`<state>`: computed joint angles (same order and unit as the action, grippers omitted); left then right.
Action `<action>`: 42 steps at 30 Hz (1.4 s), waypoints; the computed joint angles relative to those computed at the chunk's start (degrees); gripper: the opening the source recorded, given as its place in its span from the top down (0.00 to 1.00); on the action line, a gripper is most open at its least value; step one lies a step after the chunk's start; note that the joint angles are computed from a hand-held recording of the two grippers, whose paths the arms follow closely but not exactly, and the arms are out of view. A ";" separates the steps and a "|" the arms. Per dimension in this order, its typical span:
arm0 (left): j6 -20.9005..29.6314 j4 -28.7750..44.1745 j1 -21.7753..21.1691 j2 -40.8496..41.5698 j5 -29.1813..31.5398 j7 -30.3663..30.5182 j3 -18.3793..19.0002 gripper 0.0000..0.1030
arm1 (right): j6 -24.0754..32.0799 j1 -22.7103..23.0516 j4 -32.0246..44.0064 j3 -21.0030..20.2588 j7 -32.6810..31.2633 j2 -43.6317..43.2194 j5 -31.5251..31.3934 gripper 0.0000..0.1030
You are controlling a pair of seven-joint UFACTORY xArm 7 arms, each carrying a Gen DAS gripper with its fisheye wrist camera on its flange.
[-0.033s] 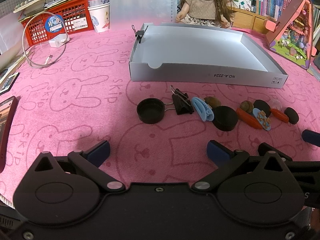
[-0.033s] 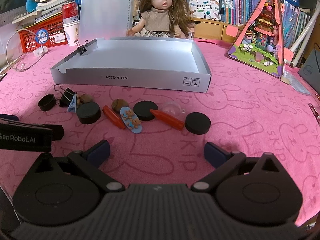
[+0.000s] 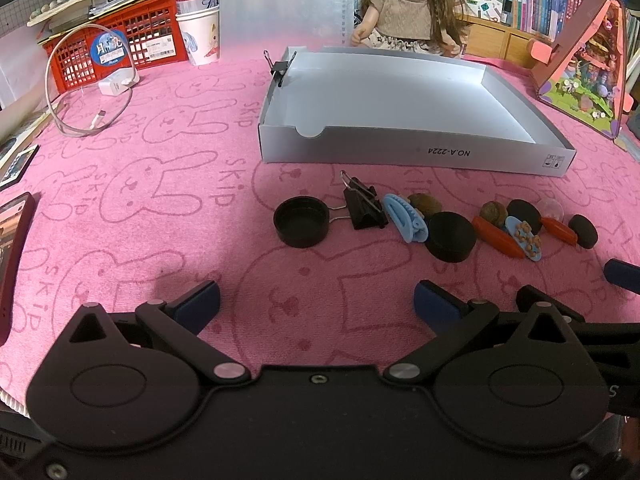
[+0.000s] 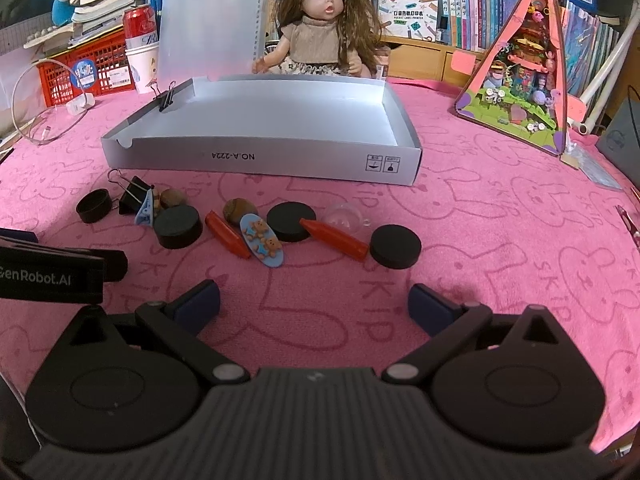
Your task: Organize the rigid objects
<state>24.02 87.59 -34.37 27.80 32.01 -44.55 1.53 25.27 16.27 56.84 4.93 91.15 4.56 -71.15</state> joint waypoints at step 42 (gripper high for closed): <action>-7.23 -1.79 2.13 -0.92 -5.95 4.82 -1.25 0.47 | -3.40 -1.02 0.45 0.16 9.59 -0.80 -9.61 0.44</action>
